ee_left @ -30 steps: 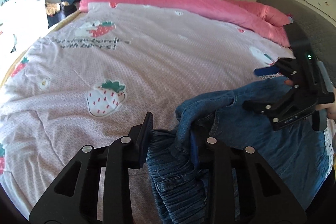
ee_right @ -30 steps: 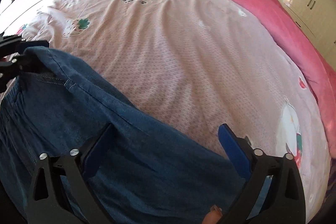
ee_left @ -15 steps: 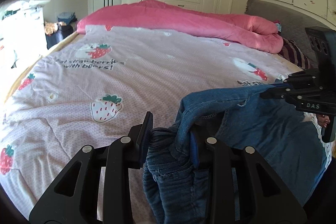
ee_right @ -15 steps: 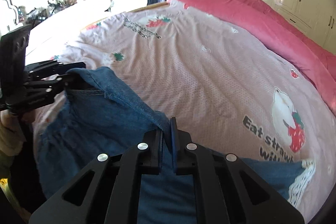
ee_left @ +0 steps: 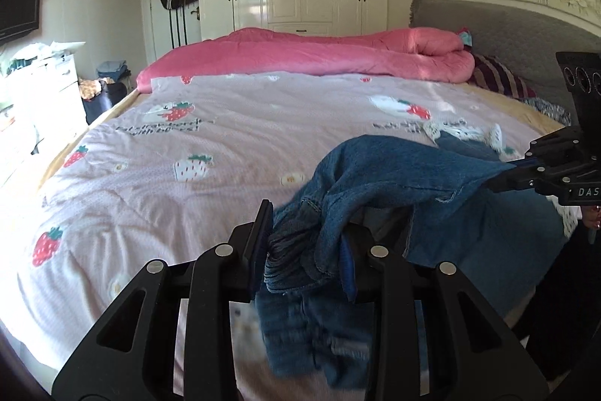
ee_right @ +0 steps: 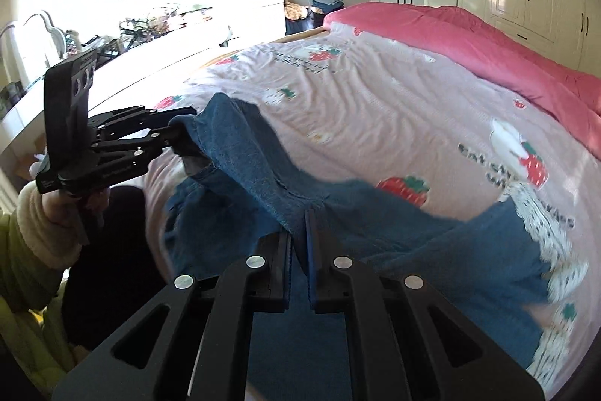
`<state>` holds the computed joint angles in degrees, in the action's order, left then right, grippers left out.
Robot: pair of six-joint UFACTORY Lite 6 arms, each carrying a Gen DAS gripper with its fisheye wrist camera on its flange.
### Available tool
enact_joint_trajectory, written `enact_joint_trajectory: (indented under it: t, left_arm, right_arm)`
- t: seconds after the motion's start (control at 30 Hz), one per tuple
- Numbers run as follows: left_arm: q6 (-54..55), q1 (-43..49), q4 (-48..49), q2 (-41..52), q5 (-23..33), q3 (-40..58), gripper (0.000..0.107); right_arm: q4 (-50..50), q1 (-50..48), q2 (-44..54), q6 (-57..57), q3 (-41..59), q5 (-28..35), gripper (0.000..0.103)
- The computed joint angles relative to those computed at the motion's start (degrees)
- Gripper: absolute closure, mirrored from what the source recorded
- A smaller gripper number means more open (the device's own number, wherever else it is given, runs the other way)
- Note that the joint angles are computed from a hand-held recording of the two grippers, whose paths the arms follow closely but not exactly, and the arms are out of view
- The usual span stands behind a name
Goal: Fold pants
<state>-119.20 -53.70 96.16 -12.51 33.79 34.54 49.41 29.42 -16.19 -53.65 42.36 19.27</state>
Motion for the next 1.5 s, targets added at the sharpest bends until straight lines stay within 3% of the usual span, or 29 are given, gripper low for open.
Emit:
enact_joint_trajectory:
  t: [0.17,0.43,0.67,0.87,0.97,1.1,1.27,1.33,1.43,1.5]
  left_arm:
    - [3.7,-5.1,-6.9,-1.6,1.8,-3.5,0.082]
    - [7.7,-9.6,-15.2,-5.1,3.4,-7.1,0.082]
    - [9.1,-8.8,-20.2,-5.1,-1.0,-9.7,0.078]
    - [13.0,-10.8,-24.3,-9.5,0.9,-11.3,0.066]
    - [17.0,-13.0,-29.1,-13.7,3.0,-12.3,0.057]
    - [21.4,-16.8,-36.3,-19.7,9.8,-13.2,0.050]
    - [21.6,-23.4,-39.4,-26.5,20.1,-11.1,0.050]
    - [21.9,-22.4,-37.7,-24.5,17.5,-7.9,0.050]
    - [20.9,-17.3,-33.9,-14.7,7.5,-2.5,0.052]
    - [18.4,-13.0,-30.0,-6.2,-2.1,0.8,0.065]
  right_arm:
    - [-1.3,5.5,-4.0,5.4,-8.1,-2.6,0.097]
    - [-1.2,10.6,-5.1,9.1,-12.3,-5.0,0.097]
    - [13.9,12.5,0.1,-4.0,-14.9,-7.0,0.094]
    - [20.2,11.9,0.6,-9.9,-15.8,-6.9,0.094]
    - [23.3,12.0,0.8,-12.8,-16.1,-7.0,0.092]
    - [31.2,10.6,1.4,-21.0,-16.7,-5.9,0.089]
    - [35.1,10.4,0.9,-25.3,-17.5,-4.4,0.075]
    - [32.6,10.7,0.5,-22.8,-17.3,-4.1,0.068]
    - [26.4,8.6,-5.9,-16.1,-19.4,-1.1,0.066]
    - [19.5,6.0,-12.7,-9.5,-21.7,0.6,0.066]
